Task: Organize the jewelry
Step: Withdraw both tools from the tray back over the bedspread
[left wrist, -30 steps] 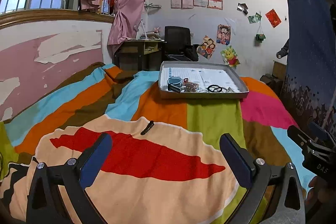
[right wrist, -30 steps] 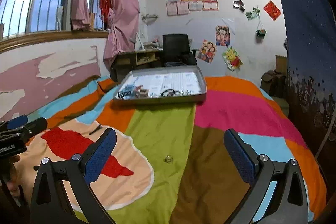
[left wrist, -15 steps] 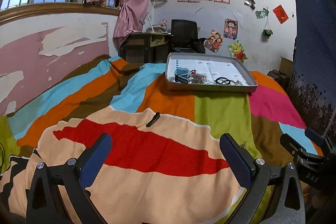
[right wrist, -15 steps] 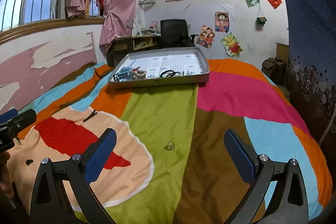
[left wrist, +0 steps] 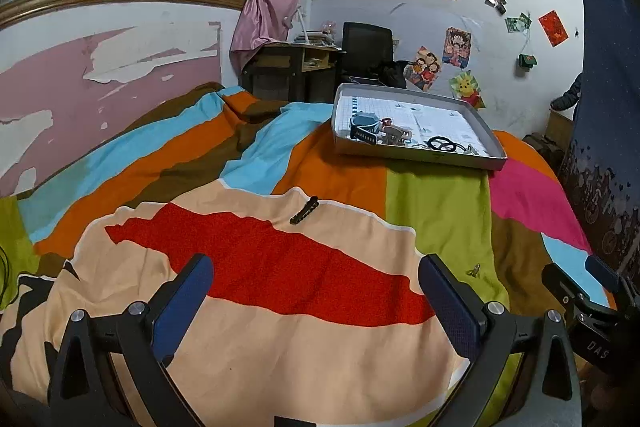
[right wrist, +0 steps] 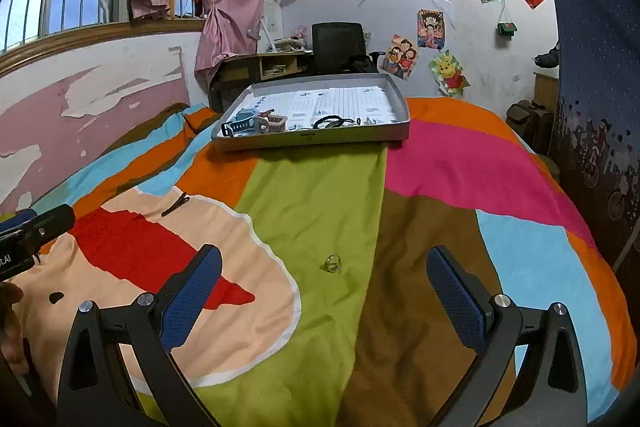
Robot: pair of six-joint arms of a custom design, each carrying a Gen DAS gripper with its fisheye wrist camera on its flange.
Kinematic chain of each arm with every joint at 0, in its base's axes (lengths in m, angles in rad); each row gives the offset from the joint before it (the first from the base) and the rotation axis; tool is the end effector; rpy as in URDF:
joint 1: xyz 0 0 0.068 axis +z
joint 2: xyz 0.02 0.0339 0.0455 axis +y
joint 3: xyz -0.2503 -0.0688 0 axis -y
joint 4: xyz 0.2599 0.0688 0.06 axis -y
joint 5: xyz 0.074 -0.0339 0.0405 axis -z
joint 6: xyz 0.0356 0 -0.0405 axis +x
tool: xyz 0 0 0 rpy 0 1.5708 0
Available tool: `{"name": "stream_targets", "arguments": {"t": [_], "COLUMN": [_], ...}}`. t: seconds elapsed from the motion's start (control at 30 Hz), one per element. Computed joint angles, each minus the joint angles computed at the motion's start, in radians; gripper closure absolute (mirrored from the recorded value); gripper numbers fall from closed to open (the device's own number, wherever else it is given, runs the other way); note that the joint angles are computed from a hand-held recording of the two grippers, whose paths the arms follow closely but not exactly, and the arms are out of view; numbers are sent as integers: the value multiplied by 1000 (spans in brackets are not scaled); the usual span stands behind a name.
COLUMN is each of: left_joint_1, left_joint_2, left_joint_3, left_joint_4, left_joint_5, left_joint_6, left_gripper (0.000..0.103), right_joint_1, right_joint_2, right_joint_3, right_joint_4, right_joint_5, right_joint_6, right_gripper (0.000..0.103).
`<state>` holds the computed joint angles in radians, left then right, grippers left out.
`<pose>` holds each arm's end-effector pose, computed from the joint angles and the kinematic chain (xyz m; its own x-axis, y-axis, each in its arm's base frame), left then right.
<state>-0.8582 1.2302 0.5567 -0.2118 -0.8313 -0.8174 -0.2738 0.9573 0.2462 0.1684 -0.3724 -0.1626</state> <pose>0.1762 -0.1636 0.1584 -0.4951 -0.1788 -0.8502 -0.2295 0.9708 -0.0705 0.1996 -0.0426 0.1386 -0.4829 -0.0210 -0.8754 -0.1280 0.9907 0.0468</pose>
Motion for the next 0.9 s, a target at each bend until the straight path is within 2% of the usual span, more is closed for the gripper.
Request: {"name": "stream_targets", "arguments": {"t": [0.67,0.8,0.9], "left_joint_1": [12,77,127], "left_joint_2": [7,11,41], "left_joint_3": [3,10,26], "left_joint_4": [-3,-3,9], "left_joint_5": [7,92,149], "left_joint_6": [3,38,88], "left_gripper": [0,0,0], "right_joint_1": [34,52,85], "right_joint_2": [40,129,226], "right_joint_3": [15,51,78], "right_joint_4": [-26,-46,-14], "right_joint_5": [12,6,22], "right_joint_6": [-26,-30,-17], "right_gripper": [2,2,2]}}
